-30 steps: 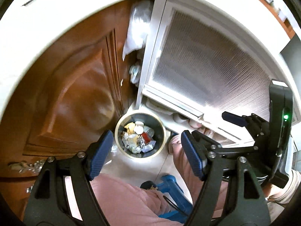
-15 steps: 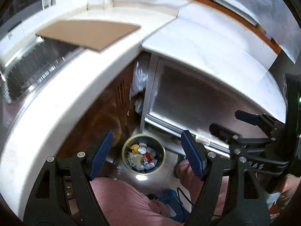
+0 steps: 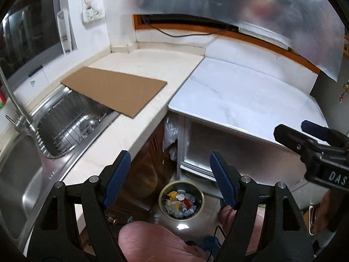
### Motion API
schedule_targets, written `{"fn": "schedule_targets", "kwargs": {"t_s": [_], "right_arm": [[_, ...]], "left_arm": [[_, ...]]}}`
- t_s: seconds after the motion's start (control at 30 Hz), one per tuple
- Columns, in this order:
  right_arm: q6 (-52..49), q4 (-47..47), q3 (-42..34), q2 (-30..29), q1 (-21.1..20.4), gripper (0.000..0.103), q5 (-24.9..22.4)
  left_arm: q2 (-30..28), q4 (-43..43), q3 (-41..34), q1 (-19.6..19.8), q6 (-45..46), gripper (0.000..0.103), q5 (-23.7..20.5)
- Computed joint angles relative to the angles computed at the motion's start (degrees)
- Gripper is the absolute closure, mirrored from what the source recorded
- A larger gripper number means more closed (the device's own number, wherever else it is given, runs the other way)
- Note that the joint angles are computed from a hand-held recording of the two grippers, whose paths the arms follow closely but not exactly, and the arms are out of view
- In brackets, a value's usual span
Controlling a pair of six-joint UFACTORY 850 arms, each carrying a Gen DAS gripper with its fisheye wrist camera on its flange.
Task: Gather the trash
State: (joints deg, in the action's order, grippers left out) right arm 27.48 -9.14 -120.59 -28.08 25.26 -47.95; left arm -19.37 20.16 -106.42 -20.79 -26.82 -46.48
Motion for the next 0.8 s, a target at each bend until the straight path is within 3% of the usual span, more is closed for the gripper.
{"fn": "schedule_targets", "kwargs": {"t_s": [0.37, 0.8], "right_arm": [[3.5, -5.4, 4.2, 4.9, 2.4, 0.008, 0.2], [1.2, -2.7, 6.1, 4.5, 0.4, 0.008, 3.0]], "left_arm": [[-0.8, 3.1, -2.9, -1.6, -2.2, 0.030, -1.0], [-1.5, 3.0, -3.5, -1.8, -2.2, 0.030, -1.4]]}}
